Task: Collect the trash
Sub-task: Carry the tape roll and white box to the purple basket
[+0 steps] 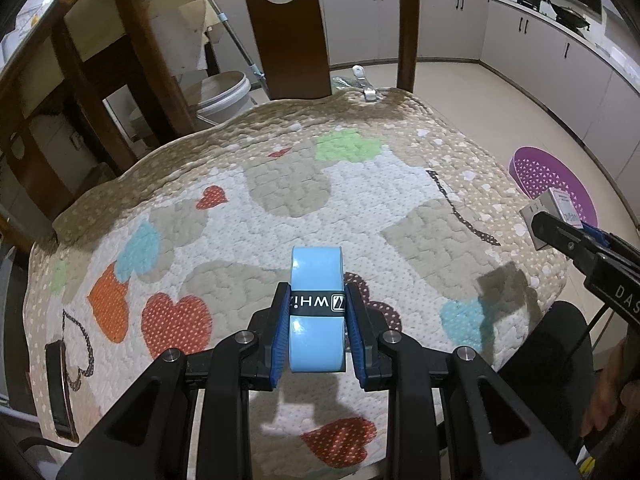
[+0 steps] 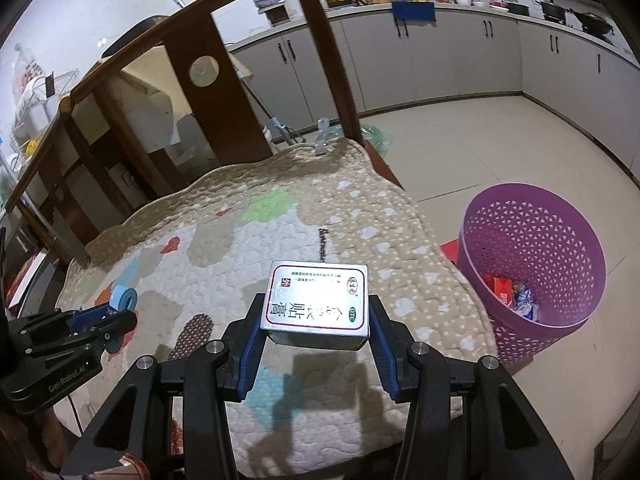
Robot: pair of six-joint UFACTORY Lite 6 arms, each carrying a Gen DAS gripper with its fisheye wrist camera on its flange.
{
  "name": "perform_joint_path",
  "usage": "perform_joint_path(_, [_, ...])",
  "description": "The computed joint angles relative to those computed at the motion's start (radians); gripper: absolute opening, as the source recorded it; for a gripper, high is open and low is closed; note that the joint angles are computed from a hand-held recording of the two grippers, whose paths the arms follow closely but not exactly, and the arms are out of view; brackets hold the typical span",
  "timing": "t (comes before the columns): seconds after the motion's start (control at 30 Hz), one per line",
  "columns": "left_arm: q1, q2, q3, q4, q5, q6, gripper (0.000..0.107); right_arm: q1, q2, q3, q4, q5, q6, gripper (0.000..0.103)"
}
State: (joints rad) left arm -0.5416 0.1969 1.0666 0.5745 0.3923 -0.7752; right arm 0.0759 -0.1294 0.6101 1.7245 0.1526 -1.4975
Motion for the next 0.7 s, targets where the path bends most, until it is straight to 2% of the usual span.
perform_joint_path(0.4, [-0.064, 0.105, 0.127, -0.016, 0.045, 0.016, 0.025, -0.163, 0.013, -0.006, -0.026, 0.084, -0.027, 0.052])
perform_joint_path(0.7, [-0.142, 0.301, 0.400, -0.125, 0.096, 0.141, 0.025, -0.337, 0.041, 0.017, -0.073, 0.146, -0.052, 0.052])
